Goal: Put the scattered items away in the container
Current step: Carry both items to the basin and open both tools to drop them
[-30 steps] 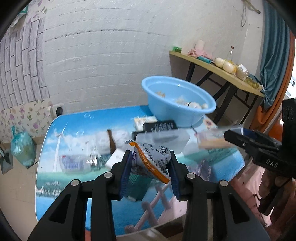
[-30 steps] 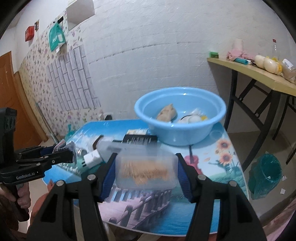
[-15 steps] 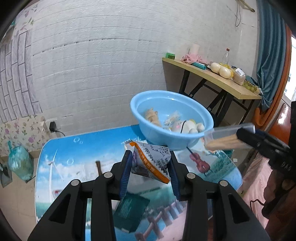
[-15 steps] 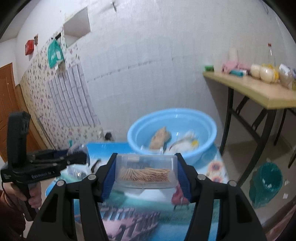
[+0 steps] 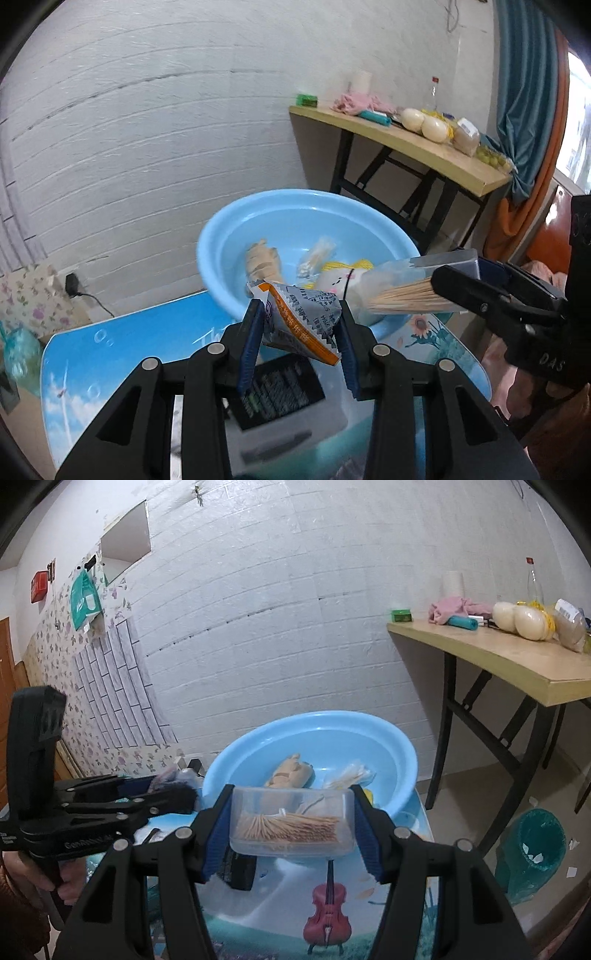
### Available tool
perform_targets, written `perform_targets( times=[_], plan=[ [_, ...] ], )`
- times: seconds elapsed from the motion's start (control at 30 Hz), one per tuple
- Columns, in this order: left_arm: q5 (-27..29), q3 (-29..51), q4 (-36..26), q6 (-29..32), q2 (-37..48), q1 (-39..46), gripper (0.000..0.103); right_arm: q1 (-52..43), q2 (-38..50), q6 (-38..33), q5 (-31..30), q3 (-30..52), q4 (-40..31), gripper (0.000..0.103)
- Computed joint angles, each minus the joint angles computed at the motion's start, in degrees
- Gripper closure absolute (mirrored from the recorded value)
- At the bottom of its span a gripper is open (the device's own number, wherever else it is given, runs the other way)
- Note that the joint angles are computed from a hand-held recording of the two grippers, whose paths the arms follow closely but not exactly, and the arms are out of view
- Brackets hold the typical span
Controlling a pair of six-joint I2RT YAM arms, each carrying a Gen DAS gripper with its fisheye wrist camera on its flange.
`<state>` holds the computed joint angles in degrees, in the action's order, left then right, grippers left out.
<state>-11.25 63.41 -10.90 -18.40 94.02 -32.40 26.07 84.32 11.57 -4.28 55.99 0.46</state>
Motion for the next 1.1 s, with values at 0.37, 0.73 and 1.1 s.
perform_targets(
  times=[0.37, 0.73, 1.1],
  plan=[
    [2.1, 8.3, -0.6, 2.7, 10.1, 1.0, 0.055, -2.0, 10.4, -0.4, -1.5, 5.8, -0.7, 0.043],
    [-0.9, -0.7, -0.8, 0.0, 1.1, 0.8, 0.032, -0.9, 8.6, 1.4, -1.4, 4.7, -2.6, 0.039],
    [-5.6, -15.9, -4.4, -7.1, -15.3, -0.3, 0.01, 6.1, 3.0, 2.0, 1.8, 0.8, -7.2, 0.039]
  ],
)
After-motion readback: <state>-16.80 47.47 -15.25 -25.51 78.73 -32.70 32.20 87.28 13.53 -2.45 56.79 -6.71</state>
